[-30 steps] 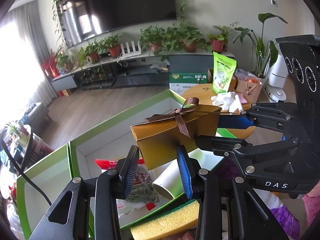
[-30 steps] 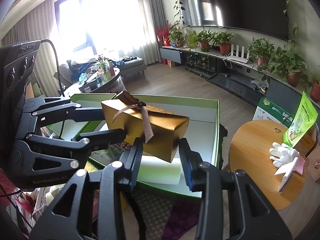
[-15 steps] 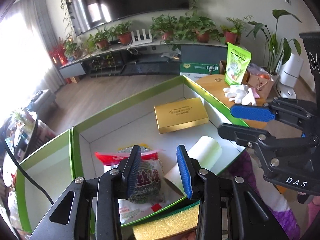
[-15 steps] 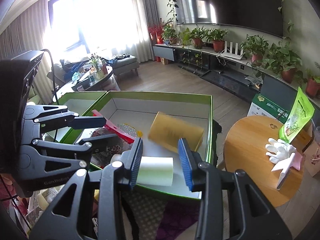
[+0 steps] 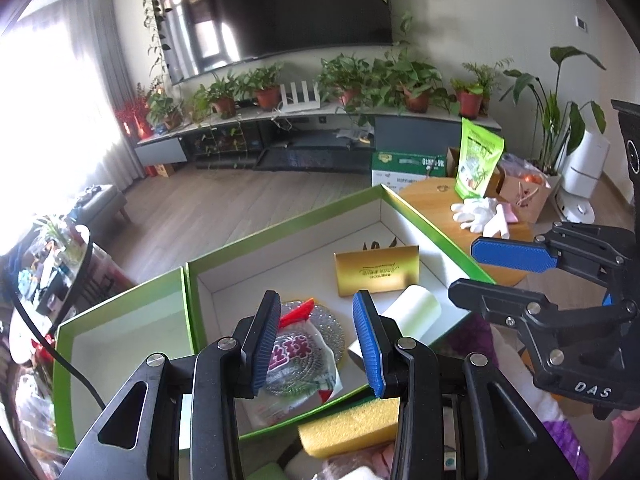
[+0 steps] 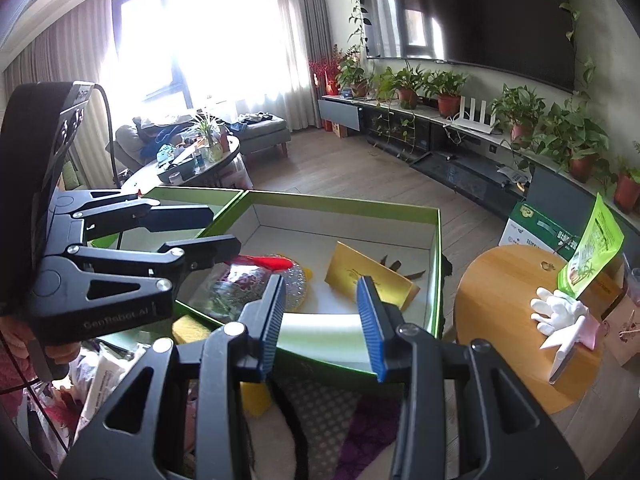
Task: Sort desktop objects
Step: 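Lower the gift box into the green box and open the left gripper, then withdraw the left gripper from the box toward the pile of items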
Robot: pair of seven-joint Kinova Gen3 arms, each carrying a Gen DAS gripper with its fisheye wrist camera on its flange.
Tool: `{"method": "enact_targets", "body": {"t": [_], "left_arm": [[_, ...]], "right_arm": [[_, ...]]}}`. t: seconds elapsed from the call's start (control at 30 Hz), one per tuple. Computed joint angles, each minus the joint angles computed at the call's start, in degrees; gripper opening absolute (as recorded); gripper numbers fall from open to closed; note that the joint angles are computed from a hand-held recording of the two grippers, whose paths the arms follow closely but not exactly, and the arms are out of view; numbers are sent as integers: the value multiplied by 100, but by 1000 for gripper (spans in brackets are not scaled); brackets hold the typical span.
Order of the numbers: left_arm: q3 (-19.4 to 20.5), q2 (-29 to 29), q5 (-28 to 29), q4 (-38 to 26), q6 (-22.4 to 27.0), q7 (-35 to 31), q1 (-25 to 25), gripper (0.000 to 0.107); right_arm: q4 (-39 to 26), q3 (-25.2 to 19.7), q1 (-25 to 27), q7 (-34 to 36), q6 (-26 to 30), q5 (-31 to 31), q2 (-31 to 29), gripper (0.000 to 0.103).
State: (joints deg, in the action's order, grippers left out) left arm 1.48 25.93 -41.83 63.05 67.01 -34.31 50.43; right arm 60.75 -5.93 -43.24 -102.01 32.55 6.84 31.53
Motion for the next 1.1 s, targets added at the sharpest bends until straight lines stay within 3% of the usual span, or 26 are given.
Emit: {"method": "enact_targets", "body": {"t": [0.4,0.77,1.1], "left_arm": [[186,-560,-640,296,365,515,416,38],[698,-1020,-1211,761,943,1238,793,38],[1234,-1362,-1550,1434,1438,2045,1083,38]], "right_arm": [[370,125,-523,-432,22,488,-559,38],[910,157,-1149,-1333,148,1422,-1139,38],[1491,-167,-1345,-1987,72,1926,-1470,39]]}}
